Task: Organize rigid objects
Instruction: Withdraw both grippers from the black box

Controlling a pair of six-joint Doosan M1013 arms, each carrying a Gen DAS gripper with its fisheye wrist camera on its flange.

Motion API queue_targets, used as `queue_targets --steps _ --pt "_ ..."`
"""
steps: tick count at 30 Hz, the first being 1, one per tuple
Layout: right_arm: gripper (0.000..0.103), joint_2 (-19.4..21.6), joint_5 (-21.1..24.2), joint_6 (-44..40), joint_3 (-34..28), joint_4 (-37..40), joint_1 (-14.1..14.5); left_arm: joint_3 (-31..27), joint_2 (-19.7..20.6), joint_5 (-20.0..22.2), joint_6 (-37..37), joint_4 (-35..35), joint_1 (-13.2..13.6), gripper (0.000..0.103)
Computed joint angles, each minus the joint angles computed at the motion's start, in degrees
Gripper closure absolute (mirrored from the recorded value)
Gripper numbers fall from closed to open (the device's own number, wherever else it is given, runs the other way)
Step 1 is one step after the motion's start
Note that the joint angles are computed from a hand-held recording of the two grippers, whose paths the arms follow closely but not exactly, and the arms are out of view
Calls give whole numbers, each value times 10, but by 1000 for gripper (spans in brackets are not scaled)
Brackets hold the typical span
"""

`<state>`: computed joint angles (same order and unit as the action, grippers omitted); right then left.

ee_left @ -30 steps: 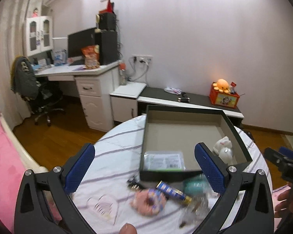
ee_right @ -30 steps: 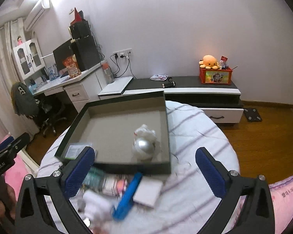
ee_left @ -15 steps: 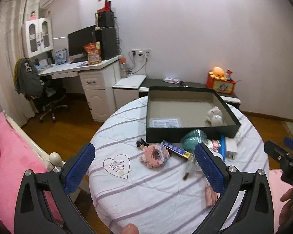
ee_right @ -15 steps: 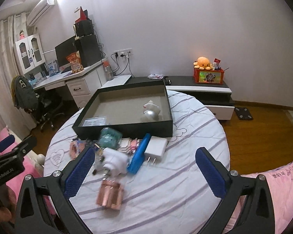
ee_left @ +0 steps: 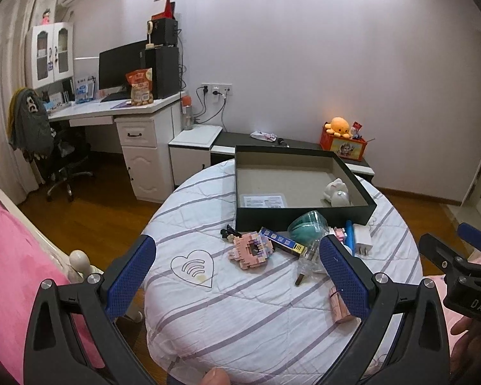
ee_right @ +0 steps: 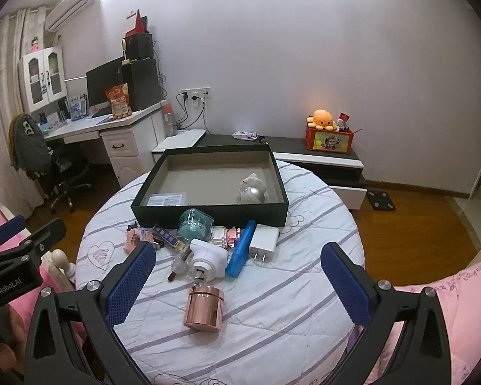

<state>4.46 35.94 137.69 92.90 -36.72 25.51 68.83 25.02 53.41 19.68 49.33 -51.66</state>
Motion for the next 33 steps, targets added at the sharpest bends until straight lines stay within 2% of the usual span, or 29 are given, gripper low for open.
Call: queue_targets --steps 7,19,33 --pt "0 2 -10 -48 1 34 -16 -12 15 21 -16 -4 0 0" --pt "0 19 -25 -112 -1 127 -46 -50 50 52 31 -48 7 0" --pt "0 67 14 -145 -28 188 -79 -90 97 56 65 -109 35 0"
